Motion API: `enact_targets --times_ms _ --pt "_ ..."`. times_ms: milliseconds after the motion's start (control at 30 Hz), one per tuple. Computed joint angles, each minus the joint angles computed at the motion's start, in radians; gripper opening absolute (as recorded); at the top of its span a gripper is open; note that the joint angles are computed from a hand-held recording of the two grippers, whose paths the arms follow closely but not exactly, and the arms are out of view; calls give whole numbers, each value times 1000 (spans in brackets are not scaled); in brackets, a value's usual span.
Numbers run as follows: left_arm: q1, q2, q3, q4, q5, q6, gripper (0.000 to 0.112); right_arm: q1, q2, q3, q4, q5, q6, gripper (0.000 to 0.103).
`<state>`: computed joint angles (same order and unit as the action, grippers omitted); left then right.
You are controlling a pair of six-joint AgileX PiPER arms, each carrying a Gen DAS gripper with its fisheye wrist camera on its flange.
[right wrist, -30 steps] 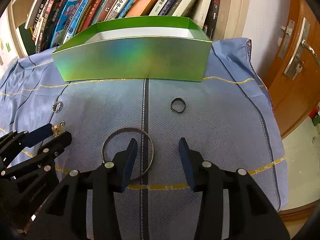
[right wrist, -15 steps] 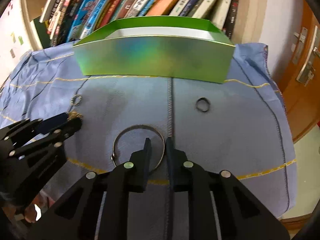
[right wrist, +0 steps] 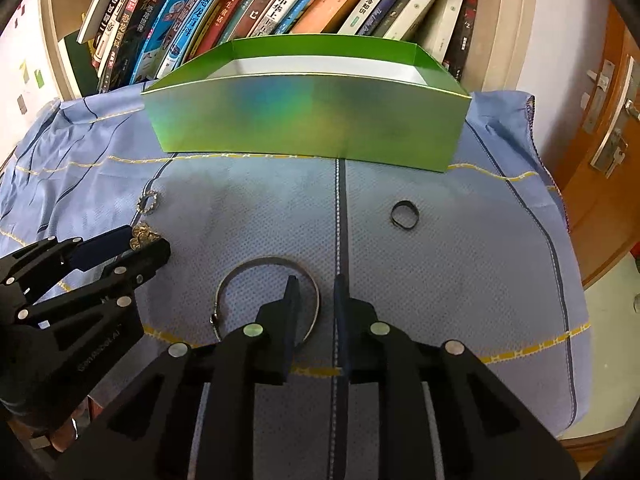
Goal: Organize jewelry
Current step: 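Grasp the gold charm pendant with the left tool while the right tool grasps the silver bangle rim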
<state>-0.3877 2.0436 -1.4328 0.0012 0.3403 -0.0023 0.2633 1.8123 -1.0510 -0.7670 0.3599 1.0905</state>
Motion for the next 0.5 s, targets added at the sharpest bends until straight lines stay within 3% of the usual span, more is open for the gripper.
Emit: enact_targets --times_ms 67,233,300,367,500 --pt "0 1 -2 0 2 -1 35 3 3 1 -40 11 47 37" --pt "-5 2 -3 16 -1 -17 35 12 3 5 -88 14 91 37" --pt "-6 3 -4 7 -1 -4 35 12 2 9 -95 5 95 35" --pt "-8 4 -5 4 -1 1 38 10 -3 14 -62 -15 56 25" --pt "-3 4 -1 -4 -3 8 43 16 -16 25 -10 -18 7 24"
